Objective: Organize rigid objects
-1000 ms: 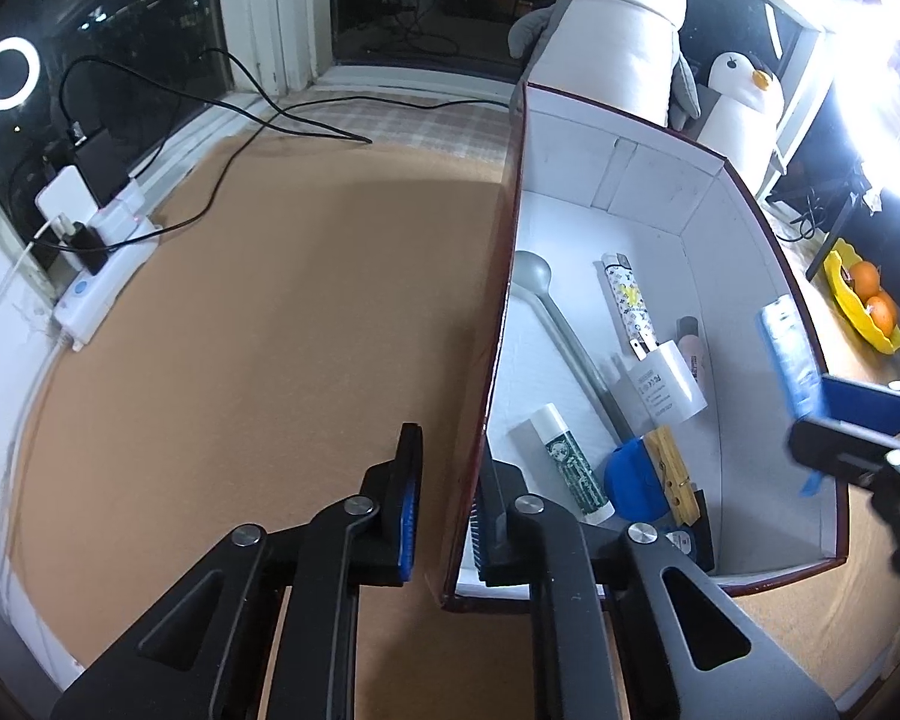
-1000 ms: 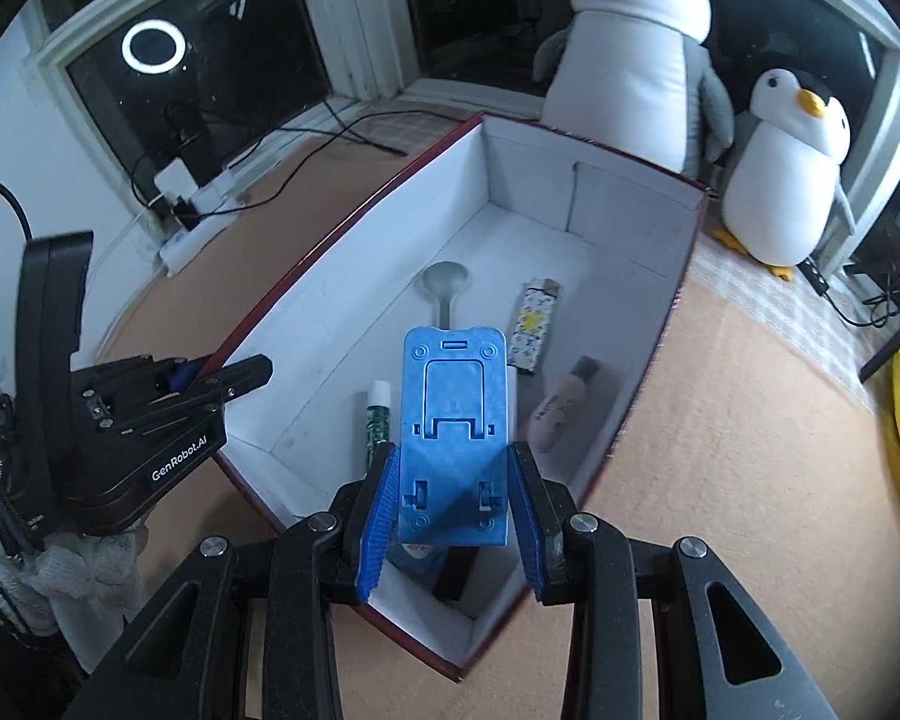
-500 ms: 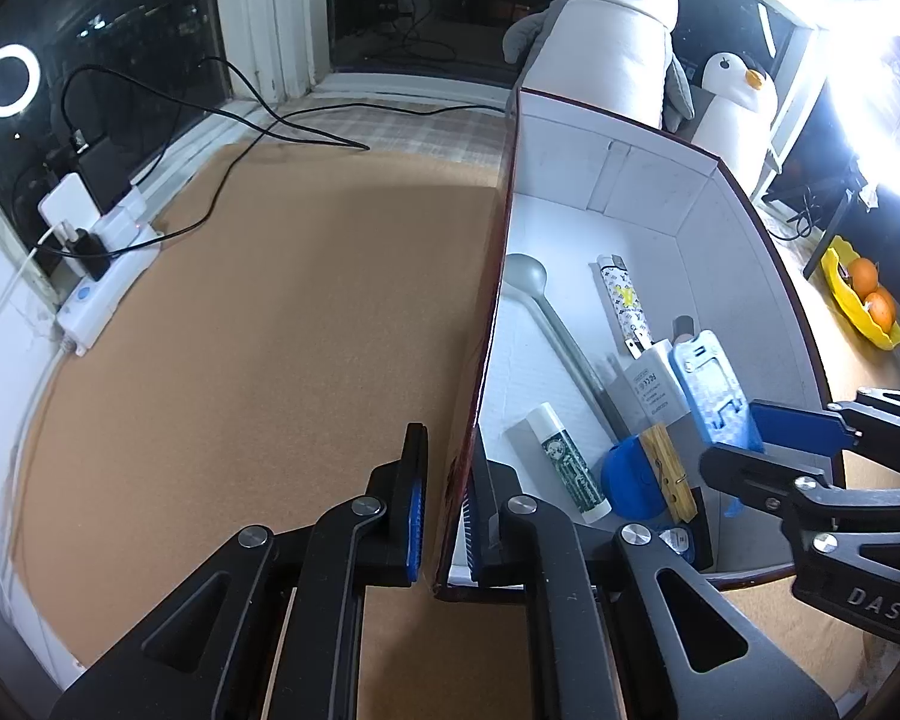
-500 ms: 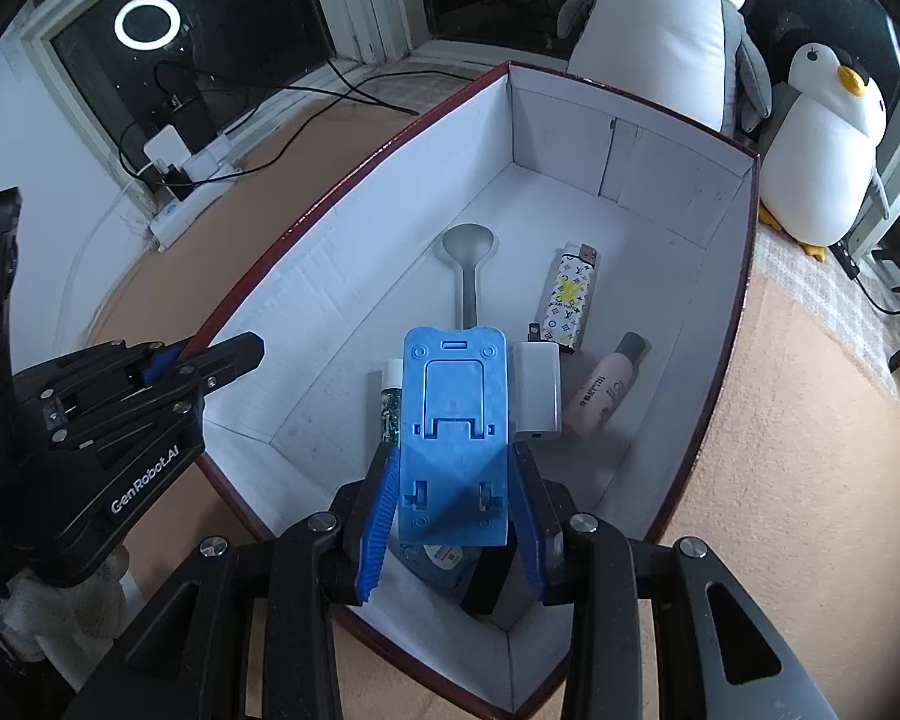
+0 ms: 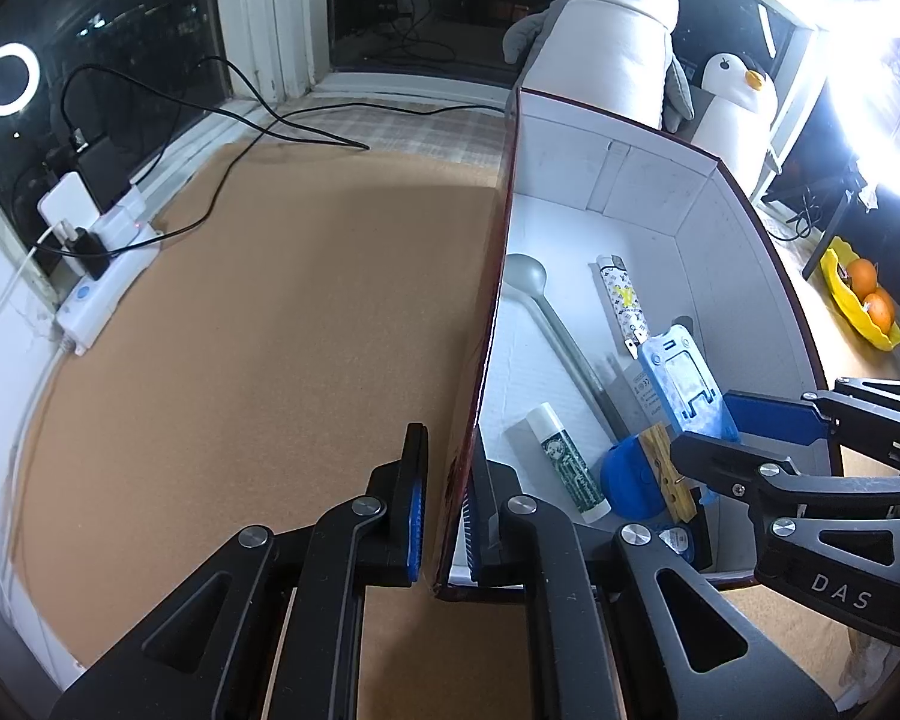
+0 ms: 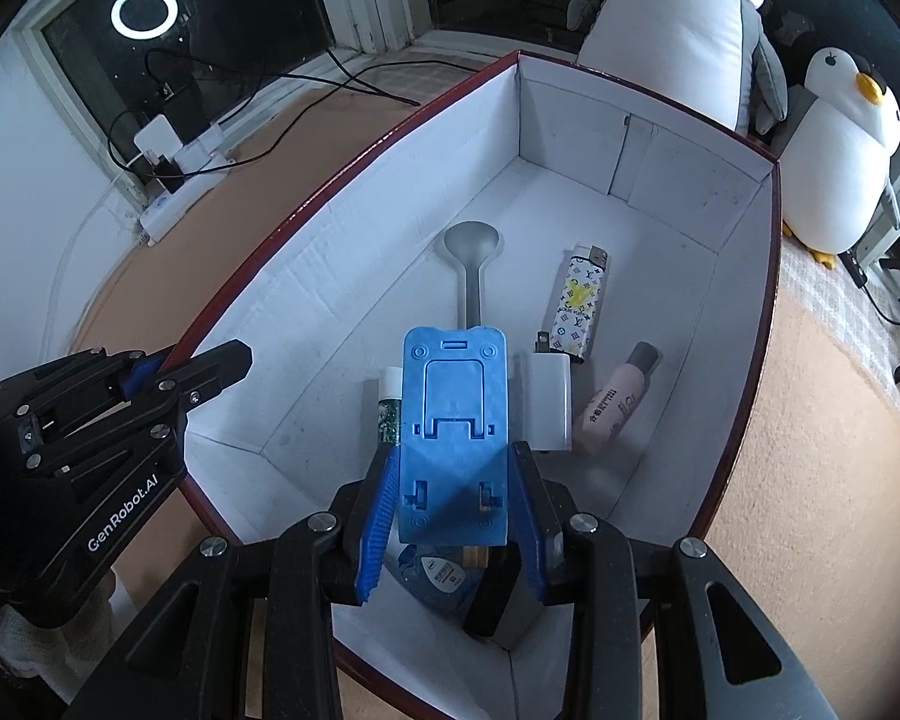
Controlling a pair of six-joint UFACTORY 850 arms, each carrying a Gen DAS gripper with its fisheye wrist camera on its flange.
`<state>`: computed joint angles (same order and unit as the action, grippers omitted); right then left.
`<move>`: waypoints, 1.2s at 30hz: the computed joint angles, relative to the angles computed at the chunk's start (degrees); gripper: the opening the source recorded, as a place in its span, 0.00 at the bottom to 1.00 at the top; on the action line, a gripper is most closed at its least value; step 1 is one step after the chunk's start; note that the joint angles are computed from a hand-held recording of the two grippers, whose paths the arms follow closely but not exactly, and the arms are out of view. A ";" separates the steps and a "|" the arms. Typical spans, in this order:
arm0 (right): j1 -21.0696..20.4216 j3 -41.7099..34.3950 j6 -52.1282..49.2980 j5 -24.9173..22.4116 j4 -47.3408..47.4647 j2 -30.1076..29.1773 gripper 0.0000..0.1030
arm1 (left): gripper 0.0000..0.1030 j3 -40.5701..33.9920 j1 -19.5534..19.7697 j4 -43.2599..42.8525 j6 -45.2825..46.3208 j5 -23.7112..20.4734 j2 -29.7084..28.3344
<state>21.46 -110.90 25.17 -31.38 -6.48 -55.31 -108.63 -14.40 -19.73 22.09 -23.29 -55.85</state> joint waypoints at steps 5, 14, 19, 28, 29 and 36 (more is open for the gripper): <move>0.15 -0.48 0.65 -0.28 -1.70 -0.21 0.35 | 0.09 0.06 0.02 -0.05 0.04 0.02 0.04; 0.10 0.15 0.83 0.52 -2.38 0.18 0.48 | 0.10 -0.23 0.06 0.12 -0.43 -0.56 -0.07; -0.10 1.31 0.55 1.55 -1.70 1.01 0.49 | 0.17 -0.29 0.06 0.97 -1.19 -0.28 0.03; -0.16 5.89 2.15 4.92 -1.96 4.40 0.51 | 0.28 0.37 -0.12 0.88 -0.81 0.63 1.08; -0.15 7.00 2.85 5.61 -2.50 5.22 0.52 | 0.31 0.89 -0.19 0.84 -0.74 1.17 1.50; -0.23 14.85 11.96 9.77 -10.18 11.05 0.58 | 0.47 3.79 -0.73 -1.11 1.38 3.59 4.29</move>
<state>21.23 -96.05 37.13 -21.61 -16.66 -44.26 -104.84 -15.13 -20.84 23.47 -19.70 -51.56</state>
